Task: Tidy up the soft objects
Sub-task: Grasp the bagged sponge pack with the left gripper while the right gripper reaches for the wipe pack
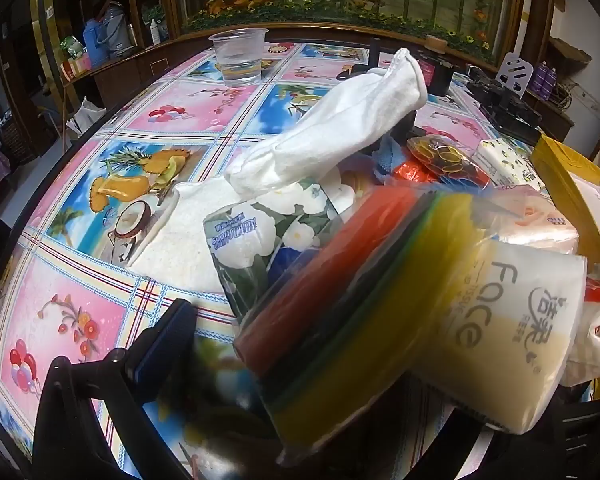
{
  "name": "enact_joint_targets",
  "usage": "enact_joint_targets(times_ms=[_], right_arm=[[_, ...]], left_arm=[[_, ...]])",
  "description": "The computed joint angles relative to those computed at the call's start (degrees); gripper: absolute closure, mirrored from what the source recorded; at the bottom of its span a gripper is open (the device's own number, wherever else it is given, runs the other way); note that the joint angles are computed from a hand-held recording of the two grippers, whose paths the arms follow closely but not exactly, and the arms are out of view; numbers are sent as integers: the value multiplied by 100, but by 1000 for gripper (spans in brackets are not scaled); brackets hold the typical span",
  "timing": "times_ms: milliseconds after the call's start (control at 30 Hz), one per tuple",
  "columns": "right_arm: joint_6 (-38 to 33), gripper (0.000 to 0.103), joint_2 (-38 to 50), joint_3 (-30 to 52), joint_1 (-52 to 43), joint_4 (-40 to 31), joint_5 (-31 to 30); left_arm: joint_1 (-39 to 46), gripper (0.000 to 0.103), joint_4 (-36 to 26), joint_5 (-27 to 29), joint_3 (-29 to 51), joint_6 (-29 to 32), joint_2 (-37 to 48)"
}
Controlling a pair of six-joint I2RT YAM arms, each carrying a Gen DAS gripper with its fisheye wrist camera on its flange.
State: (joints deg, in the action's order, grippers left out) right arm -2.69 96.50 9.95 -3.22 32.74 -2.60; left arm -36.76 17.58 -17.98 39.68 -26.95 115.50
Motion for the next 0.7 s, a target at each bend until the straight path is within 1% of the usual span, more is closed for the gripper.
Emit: enact_joint_targets(times_ms=[233, 267, 333, 400, 433, 500, 533, 600, 667, 700], right_arm=[[0, 1, -7, 8, 18, -31, 31], [0, 1, -7, 8, 18, -31, 31], [-40, 1, 14, 13, 20, -19, -1], [-297, 1, 18, 71, -23, -156, -176], [-565, 1, -10, 130, -102, -331, -372], [-563, 0, 91, 54, -197, -65, -571], [-637, 0, 2, -11, -295, -101, -705], [-834, 0, -110, -35, -488, -262, -1168], [-883, 0, -238, 12, -498, -520, -1433], [-959, 0, -323, 2, -606, -621, -1704]], left_arm=[[11, 0, -18, 4, -2, -31, -14], [-149, 0, -37, -119, -17, -125, 2], [-198, 0, -47, -140, -25, -163, -3], [-237, 0, -71, -147, -46, -200, -24], [-97, 0, -105, -43, -20, -118, -63], [-19, 0, 110, 154, -197, -178, -178], [23, 0, 214, 229, -282, -230, -230], [255, 0, 425, 389, -483, -212, -344], [260, 0, 526, 371, -576, -235, -415], [221, 0, 592, 312, -631, -229, -465]])
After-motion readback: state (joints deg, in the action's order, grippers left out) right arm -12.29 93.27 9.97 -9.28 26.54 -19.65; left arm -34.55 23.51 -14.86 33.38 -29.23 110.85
